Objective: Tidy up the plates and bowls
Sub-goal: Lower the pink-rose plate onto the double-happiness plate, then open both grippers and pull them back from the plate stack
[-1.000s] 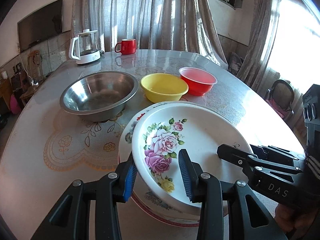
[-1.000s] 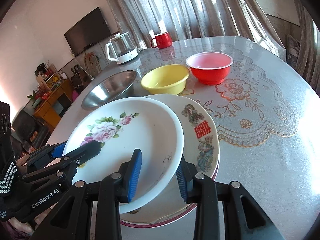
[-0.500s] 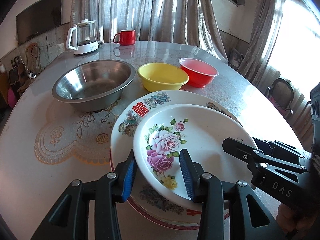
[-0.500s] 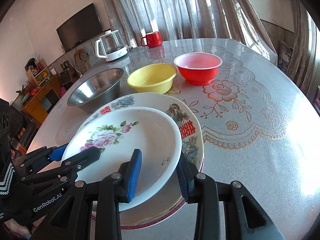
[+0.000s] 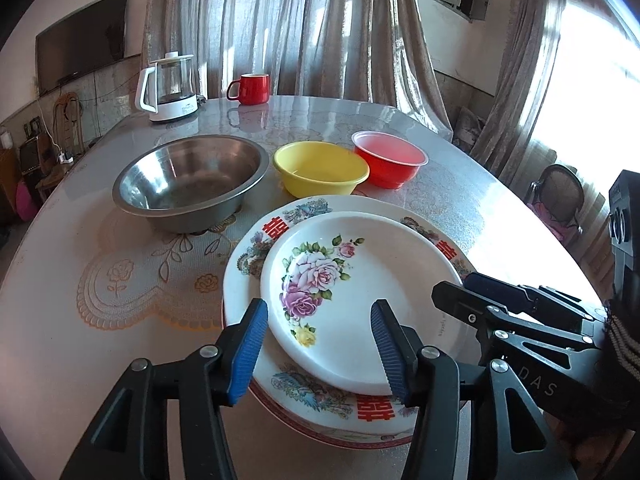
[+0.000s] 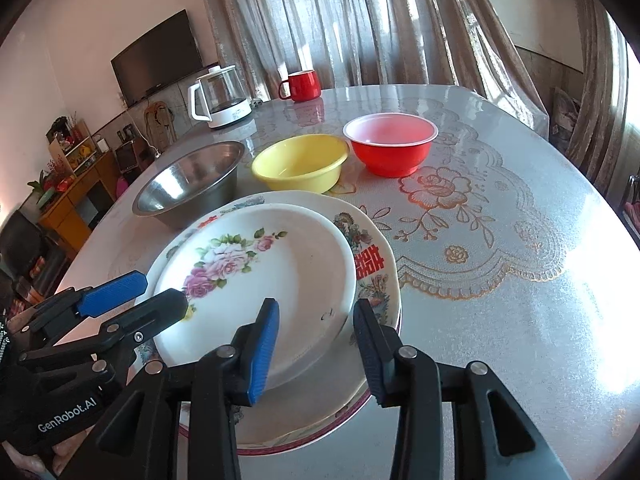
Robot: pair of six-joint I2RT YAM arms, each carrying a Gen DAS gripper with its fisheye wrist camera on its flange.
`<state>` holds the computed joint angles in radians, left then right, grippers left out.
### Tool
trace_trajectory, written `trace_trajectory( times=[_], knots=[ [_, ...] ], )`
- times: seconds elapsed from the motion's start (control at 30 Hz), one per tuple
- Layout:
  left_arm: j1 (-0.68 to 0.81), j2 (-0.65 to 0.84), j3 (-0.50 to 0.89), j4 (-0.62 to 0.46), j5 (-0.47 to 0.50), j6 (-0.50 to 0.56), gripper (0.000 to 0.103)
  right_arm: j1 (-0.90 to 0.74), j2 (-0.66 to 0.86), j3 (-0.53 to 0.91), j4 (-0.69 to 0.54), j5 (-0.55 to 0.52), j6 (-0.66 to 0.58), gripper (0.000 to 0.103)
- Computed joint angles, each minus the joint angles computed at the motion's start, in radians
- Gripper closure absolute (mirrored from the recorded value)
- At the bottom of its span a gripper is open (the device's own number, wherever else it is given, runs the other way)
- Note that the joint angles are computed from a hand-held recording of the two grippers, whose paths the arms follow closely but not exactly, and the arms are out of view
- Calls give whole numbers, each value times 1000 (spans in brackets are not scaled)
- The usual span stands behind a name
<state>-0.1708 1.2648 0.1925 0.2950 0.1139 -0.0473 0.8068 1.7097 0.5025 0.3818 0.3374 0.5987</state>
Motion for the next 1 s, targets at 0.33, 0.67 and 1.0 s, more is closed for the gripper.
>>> trace_trajectory(
  times=[0.33,0.67,1.0],
  knots=[
    [6,3,-7,-13,-67,1,49,20,1,17,-13,14,-4,63],
    [32,-84,-27,-84,-80,-2,49,25,2,16,-26,29,11,63],
    [81,-168,-52,-151,-77,-3,49,55,2,27,-40,41,35,58]
  ],
)
